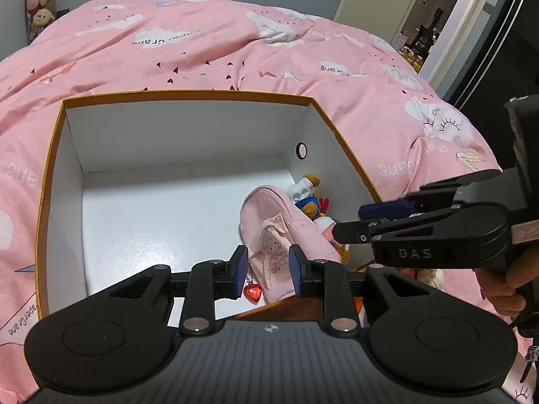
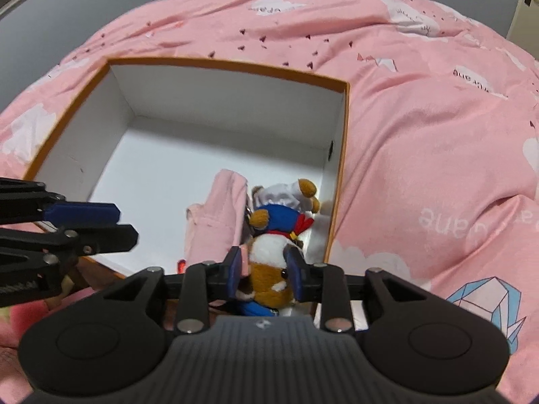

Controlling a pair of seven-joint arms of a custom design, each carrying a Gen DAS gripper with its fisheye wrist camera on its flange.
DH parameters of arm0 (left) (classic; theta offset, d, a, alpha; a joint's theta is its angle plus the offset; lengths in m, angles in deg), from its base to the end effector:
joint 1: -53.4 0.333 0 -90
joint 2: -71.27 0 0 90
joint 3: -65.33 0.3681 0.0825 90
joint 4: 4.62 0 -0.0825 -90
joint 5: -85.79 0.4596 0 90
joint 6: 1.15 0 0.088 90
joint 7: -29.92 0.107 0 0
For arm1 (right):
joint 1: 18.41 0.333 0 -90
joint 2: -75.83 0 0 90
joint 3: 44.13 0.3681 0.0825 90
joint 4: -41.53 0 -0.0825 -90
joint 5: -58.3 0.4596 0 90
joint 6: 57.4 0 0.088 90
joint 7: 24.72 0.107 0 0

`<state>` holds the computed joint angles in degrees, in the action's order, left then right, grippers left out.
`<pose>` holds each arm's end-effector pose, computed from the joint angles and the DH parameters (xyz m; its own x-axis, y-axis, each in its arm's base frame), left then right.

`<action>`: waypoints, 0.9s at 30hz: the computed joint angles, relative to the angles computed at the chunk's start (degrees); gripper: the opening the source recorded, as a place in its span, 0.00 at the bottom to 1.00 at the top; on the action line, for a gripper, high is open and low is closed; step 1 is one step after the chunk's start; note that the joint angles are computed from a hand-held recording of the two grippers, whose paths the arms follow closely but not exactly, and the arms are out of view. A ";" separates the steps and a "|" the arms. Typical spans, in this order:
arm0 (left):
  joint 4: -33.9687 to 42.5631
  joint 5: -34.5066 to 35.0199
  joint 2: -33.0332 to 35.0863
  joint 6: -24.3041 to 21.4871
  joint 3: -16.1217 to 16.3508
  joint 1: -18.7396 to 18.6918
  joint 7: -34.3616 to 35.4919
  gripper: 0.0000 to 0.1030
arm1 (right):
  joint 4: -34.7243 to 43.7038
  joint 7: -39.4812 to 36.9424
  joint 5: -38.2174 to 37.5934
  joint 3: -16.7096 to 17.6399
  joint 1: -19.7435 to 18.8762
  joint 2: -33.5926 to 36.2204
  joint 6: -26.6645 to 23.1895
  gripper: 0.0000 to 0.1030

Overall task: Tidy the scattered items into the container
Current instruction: 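Lower the pouch and plush into the box and open both tools, then withdraw both tools from the box toward the remaining items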

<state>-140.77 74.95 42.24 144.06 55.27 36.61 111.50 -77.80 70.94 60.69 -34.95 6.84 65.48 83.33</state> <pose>0.4364 -0.2324 0.6043 -0.2641 -0.9469 0.1836 -0.8013 0.1094 -0.5882 0.4984 0.3487 0.5923 0.4789 -0.8757 -0.0624 -0.7641 -0.3808 -0.5207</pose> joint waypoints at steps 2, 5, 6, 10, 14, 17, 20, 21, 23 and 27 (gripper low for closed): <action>-0.36 0.45 -0.52 0.31 -0.30 0.17 -0.28 0.29 | -0.82 -0.60 0.70 -0.07 0.29 -0.98 1.40 0.44; -0.81 1.24 -1.28 0.71 -0.69 0.37 -0.85 0.30 | -1.98 -1.20 1.55 -0.09 0.65 -2.37 3.27 0.49; -0.98 1.47 -1.58 0.87 -0.78 0.38 -1.03 0.30 | -2.45 -1.37 1.97 -0.12 0.80 -2.89 3.92 0.50; -1.87 2.00 -3.09 1.91 -0.81 -0.04 -1.13 0.34 | -4.72 -1.50 3.22 -0.09 1.26 -5.23 7.19 0.66; -2.78 3.32 -4.71 3.12 -1.36 0.03 -1.54 0.35 | -7.59 0.39 3.38 0.40 1.31 -7.81 11.76 0.74; -3.59 3.72 -5.96 4.35 -1.22 -0.42 -1.51 0.37 | -9.93 3.39 2.74 1.04 0.84 -9.72 15.36 0.82; -4.24 4.16 -7.13 5.37 -1.25 -0.58 -1.62 0.47 | -12.14 8.83 0.09 2.87 -1.07 -11.62 18.27 0.88; -4.47 4.40 -7.53 5.74 -1.33 -0.57 -1.70 0.49 | -13.03 12.19 -2.08 4.44 -2.79 -12.49 19.32 0.90; -4.77 4.32 -8.04 6.23 -0.91 -1.23 -1.15 0.50 | -14.29 18.72 -6.73 7.48 -6.23 -13.97 20.41 0.91; -5.62 3.84 -9.41 6.55 -0.26 -2.82 0.58 0.54 | -15.06 21.89 -9.52 6.85 -5.30 -15.16 18.42 0.92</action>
